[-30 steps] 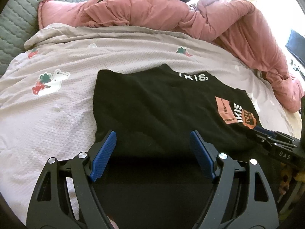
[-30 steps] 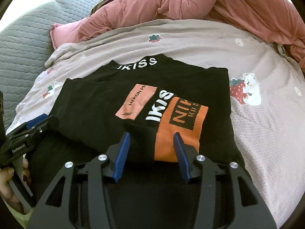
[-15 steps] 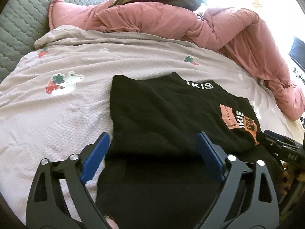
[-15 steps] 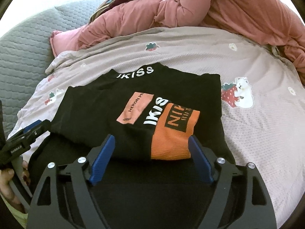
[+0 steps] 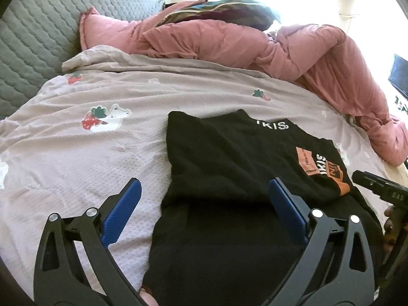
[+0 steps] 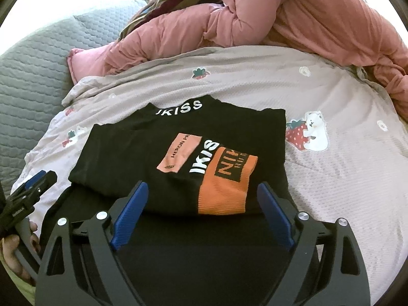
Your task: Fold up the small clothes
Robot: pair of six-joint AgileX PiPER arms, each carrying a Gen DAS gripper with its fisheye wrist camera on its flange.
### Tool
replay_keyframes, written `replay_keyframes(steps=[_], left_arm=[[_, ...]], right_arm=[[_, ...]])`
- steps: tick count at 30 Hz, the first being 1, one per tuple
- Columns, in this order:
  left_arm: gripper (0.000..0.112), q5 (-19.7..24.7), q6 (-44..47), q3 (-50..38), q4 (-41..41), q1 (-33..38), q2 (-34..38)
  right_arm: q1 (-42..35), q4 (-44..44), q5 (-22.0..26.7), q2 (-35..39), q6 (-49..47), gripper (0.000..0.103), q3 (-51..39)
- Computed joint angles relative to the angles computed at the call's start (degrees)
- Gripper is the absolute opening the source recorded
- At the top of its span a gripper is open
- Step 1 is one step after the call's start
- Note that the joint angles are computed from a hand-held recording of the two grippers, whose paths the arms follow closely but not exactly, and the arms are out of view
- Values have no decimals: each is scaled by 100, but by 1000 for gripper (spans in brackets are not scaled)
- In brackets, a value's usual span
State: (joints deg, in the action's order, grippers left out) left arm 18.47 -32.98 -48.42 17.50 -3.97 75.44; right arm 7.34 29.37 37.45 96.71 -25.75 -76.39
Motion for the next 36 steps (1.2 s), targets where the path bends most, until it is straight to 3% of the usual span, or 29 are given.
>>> replay_keyframes(steps=[10,31,36], left_arm=[[93,358,-435,170,476,-169,-355],[93,1942,-1368,258,1563,-1258,-1251],[93,2160,-1293,378,1414,-1338,-1413]], right_arm=[[-172,158,72,-259,-190,87,143],[-554,668,283,-968,-850,87,767],[-652,745,354,-1137,-975,87,921]])
